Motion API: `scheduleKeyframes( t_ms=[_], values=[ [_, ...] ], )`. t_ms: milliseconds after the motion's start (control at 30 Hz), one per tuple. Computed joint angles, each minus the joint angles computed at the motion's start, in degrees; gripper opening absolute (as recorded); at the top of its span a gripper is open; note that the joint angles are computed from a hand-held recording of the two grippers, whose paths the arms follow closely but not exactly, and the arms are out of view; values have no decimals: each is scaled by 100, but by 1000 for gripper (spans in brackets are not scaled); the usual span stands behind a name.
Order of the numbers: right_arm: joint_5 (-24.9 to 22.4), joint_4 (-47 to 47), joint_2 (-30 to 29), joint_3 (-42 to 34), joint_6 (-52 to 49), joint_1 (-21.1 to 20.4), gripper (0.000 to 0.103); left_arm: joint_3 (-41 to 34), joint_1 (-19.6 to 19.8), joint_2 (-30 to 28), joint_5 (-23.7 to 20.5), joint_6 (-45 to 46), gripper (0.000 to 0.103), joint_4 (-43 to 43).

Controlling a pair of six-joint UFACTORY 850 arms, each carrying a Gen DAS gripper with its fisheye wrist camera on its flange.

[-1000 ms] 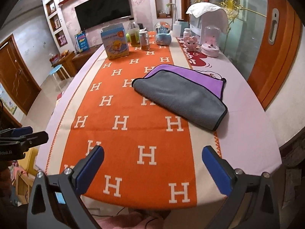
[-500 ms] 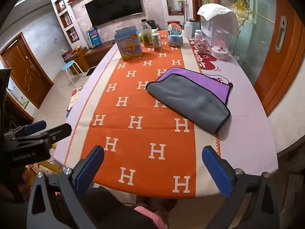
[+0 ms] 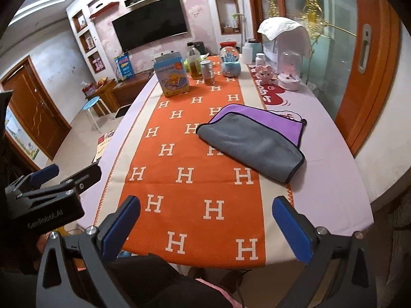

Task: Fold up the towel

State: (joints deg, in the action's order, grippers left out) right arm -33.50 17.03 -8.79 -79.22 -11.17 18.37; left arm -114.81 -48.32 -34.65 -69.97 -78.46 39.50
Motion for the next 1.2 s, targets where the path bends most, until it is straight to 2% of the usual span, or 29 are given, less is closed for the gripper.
scheduleKeyframes(
  t_ms=[267,1200],
  values=[
    [420,-141,192,223,178,79,103,67,-85,45,-137,-133,102,195],
    [388,66,55,84,-178,165,103,148,-84,103,-164,-330,102,410]
  ],
)
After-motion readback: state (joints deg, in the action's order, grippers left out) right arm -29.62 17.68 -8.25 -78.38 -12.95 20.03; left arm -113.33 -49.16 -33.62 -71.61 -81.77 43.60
